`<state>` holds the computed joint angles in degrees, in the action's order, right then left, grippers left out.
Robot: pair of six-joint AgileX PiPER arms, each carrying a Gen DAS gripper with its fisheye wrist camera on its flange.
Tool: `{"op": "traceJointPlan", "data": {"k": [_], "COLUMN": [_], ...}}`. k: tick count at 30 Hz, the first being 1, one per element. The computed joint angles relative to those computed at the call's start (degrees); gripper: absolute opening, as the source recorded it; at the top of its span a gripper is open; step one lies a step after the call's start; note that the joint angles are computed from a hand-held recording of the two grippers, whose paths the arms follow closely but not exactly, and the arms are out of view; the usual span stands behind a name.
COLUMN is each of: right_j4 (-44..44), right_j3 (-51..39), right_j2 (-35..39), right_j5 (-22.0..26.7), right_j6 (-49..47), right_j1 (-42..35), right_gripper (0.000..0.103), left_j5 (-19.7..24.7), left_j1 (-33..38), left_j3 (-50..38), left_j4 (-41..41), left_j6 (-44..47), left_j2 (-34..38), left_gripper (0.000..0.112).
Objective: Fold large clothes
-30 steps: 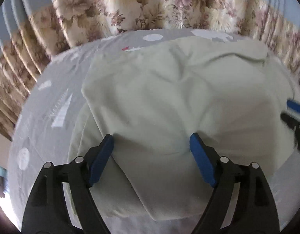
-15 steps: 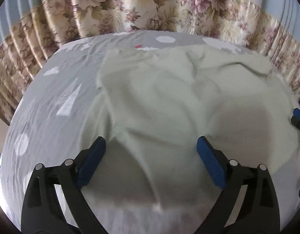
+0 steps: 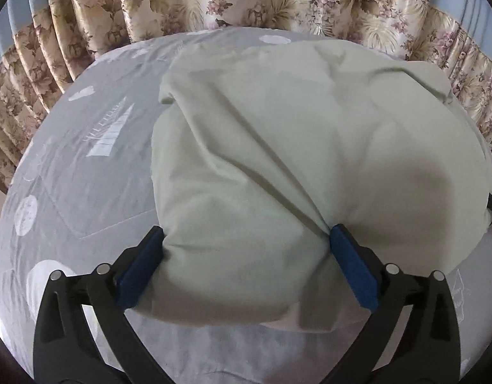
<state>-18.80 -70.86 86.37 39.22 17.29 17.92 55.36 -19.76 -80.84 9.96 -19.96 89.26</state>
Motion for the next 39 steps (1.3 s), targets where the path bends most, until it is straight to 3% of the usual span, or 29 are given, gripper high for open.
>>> {"op": "traceJointPlan", "data": {"k": [3, 6, 8, 9, 16, 21, 25, 31, 33, 36, 37, 39], "right_j4": [3.44, 14.51, 16.52, 16.80, 18.96, 23.37, 32.75, 35.65, 39.74, 43.68, 44.58, 46.00], "right_j3": [-2.50, -3.40, -2.52, -1.17, 1.34, 3.03, 2.69, 6.59, 8.55, 10.62, 11.24, 11.76], "right_j2": [0.26, -2.31, -4.43, -5.94, -5.69, -6.21, -4.51, -5.88, -7.27, -9.00, -9.56, -10.12], "right_j5": [3.44, 3.84, 2.60, 0.76, -4.28, -9.81, -9.36, -9.34, -9.59, -9.36, -9.50, -9.26], "right_j6": [-2.04, -10.33, -9.15, -7.31, -1.31, -2.80, -7.04, -8.96, -12.72, -16.48, -17.39, -19.27], "right_j1": [-0.36, -4.76, -6.44, -7.27, -10.32, -11.15, -13.61, -16.08, -17.86, -19.34, -19.54, -19.90], "right_gripper": [0.061, 0.065, 0.084, 0.087, 0.089, 0.093, 0.093, 0.093, 0.093, 0.093, 0.093, 0.093], "left_j5": [1.89, 3.50, 4.21, 4.51, 8.83, 10.03, 11.19, 12.97, 11.28, 9.22, 8.32, 7.12], "left_j1": [-0.77, -0.99, -0.54, -0.27, -5.75, -9.74, -11.85, -14.46, -14.17, -14.98, -15.58, -15.32], "left_j3": [-1.40, -2.65, -3.96, -4.78, -14.25, -20.26, -25.38, -27.86, -26.34, -25.06, -24.75, -24.79], "left_j4": [1.21, 2.33, 1.75, 1.08, 4.31, 2.59, -0.05, 0.58, -0.17, 0.68, 1.44, -1.42], "left_j6": [-1.26, -2.49, -2.97, -3.24, -6.98, -6.52, -6.44, -7.05, -8.24, -9.70, -10.18, -8.45], "left_j2": [-0.18, -1.82, -2.82, -3.27, -0.79, 3.03, 8.49, 14.34, 13.73, 11.77, 11.08, 10.57], "left_gripper": [0.100, 0.100, 0.100, 0.100, 0.100, 0.100, 0.100, 0.098, 0.086, 0.045, 0.019, 0.001]}}
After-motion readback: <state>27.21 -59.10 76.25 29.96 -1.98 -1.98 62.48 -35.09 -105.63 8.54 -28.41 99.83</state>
